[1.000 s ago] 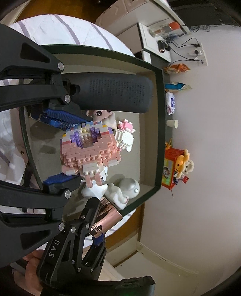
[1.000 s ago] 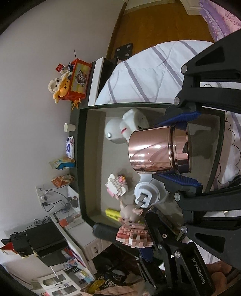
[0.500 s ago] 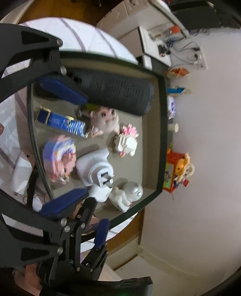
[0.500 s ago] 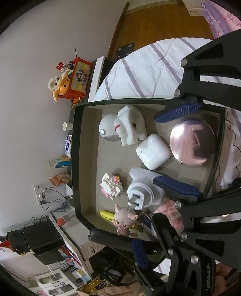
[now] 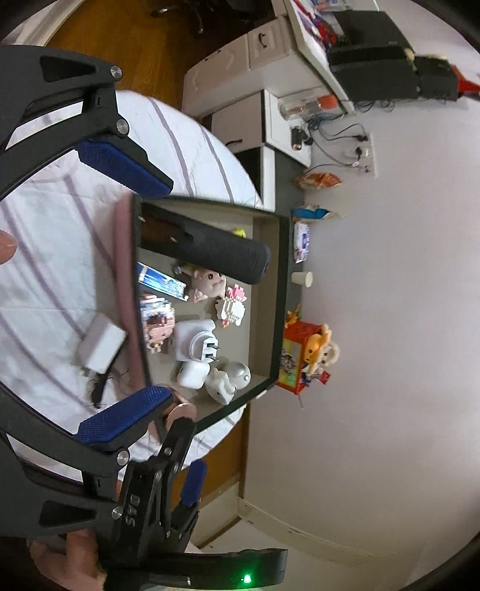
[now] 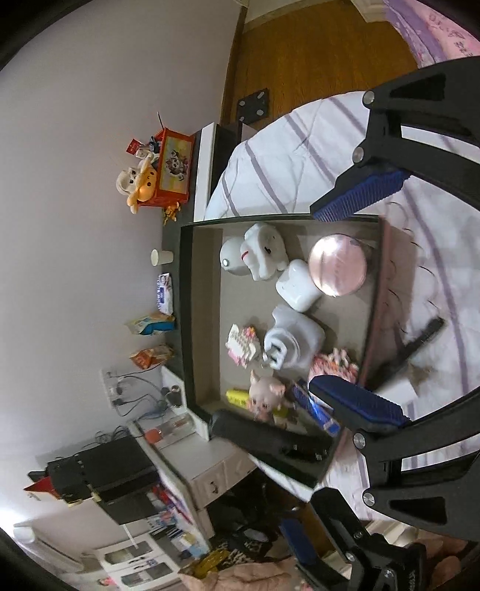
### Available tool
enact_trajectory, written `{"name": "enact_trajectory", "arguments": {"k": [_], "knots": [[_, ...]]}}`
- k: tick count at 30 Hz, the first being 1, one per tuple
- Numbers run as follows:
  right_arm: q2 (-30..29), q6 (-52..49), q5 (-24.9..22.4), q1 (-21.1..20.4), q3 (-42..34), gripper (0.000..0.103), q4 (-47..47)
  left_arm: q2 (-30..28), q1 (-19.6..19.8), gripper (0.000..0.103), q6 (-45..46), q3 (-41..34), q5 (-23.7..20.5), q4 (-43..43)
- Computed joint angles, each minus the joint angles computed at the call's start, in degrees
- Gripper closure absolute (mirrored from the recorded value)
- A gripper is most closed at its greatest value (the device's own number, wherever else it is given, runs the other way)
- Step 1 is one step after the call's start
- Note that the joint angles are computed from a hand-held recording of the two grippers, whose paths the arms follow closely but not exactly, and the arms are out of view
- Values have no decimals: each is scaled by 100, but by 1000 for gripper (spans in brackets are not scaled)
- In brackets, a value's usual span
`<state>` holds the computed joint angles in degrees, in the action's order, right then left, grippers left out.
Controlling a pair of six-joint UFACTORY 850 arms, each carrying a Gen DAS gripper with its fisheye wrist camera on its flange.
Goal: Organize rigid objects
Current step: 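Withdraw both tools from the box, then move the right tool toward the white charger's black cable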
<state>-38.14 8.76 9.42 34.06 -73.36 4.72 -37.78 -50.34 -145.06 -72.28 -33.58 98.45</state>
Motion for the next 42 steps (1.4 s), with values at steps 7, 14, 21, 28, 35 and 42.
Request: {"name": "enact_trajectory", "arguments": {"k": [7, 14, 21, 28, 35, 42], "knots": [[917, 695, 739, 180, 1109, 0, -620, 549, -445, 0, -380, 747, -522, -123], [1868, 229, 1373, 397, 2282, 0, -65, 911, -976, 0, -760, 1300, -1089, -490], [2340, -427, 1683, 609, 2965, 0, 702, 1058, -1391, 0, -876, 1559, -1404, -960], [2333, -595, 1721, 795, 3137, 0, 998, 972, -1662, 0, -663, 1467, -1638, -1408], [2289, -607, 1706, 910, 3164, 0, 996, 914, -1797, 0, -352, 1353, -1838, -1717], [2298, -647, 1709, 935, 3167, 0, 1056, 935, -1841, 0, -359, 1375, -1891, -1812]]}}
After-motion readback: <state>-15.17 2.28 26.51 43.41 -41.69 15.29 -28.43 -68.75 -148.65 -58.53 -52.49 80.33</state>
